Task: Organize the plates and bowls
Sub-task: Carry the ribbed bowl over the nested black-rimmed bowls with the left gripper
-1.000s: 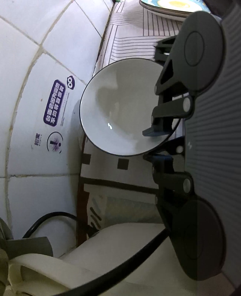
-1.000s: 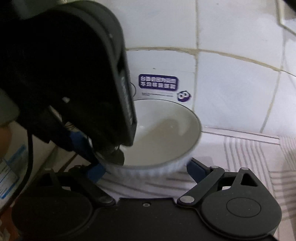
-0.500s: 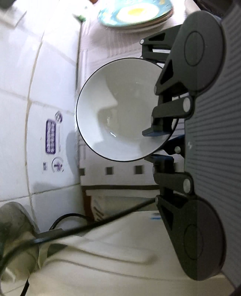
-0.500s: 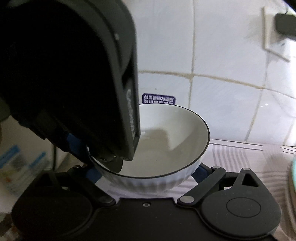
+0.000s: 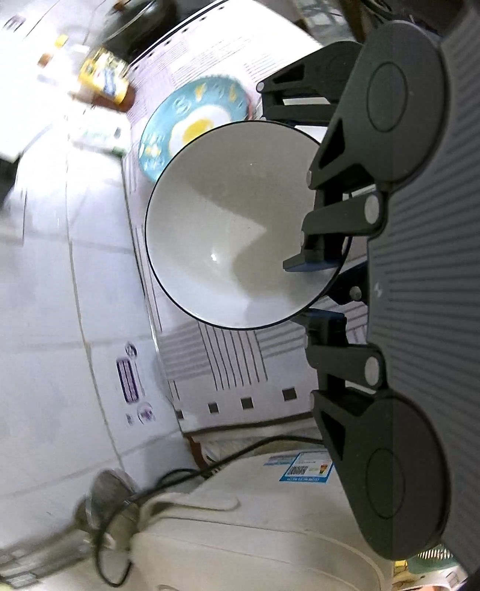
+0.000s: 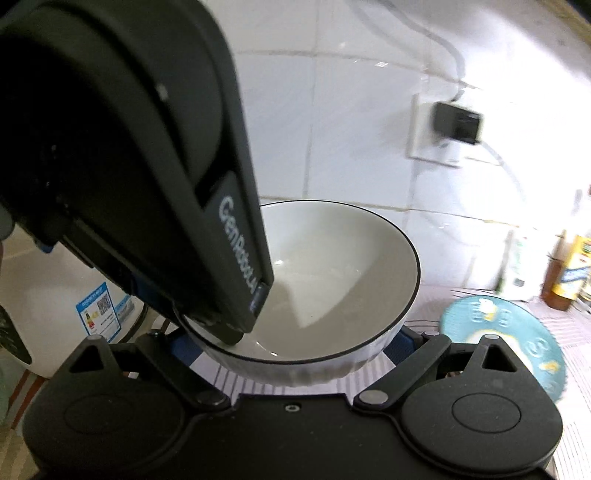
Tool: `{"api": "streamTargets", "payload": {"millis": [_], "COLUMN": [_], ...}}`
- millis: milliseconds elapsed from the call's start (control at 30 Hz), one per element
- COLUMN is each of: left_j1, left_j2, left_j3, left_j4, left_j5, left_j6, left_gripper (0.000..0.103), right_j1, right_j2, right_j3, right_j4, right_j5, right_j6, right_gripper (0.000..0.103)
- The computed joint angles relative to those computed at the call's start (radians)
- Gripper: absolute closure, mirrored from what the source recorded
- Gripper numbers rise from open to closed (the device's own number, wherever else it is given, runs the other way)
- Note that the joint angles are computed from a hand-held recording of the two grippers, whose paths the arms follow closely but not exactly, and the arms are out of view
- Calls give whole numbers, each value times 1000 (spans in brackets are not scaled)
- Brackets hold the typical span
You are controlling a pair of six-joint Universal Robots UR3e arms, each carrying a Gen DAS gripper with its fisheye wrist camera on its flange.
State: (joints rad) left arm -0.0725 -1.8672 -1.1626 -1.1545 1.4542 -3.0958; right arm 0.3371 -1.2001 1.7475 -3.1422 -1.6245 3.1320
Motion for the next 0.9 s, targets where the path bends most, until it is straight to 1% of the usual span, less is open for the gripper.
{"api": "streamTargets", "payload": {"millis": [133,300,467,533,567,633,733,867,900], "left_j1": [-62,-128,-165,-179,-188,-204,-231,-274,-283], "left_j2": [34,87,115,125,129,138,136,103,90], "left_j3": [3,-35,-50,-60,-65,-77,-82,-59,-45], "left_j4": [-44,-55,-82,-88,-91,-92,-92,-86,-87], "left_j5": [14,22,4,-2,-4,-10,-10,3,5], "left_j6": [12,17,22,25,26,31,33,36,36], "left_gripper": [84,84,84,84,84,84,84,84,84], "right_j1": [-24,-26,-26,7,-8,-30,-52,-57,-63], "right_j2": [-149,-298,-388,-407,-417,-500,-524,-568,-579], "right_j3": [161,268,331,352,365,407,447,489,494], "right_j4": [-27,33,64,64,64,101,82,84,89], "right_j5": [-11,-59,-91,-130,-118,-113,-108,-120,-109], "right_j6": [33,66,77,93,87,79,75,97,108], "right_gripper": [5,5,5,5,5,5,5,5,5]}}
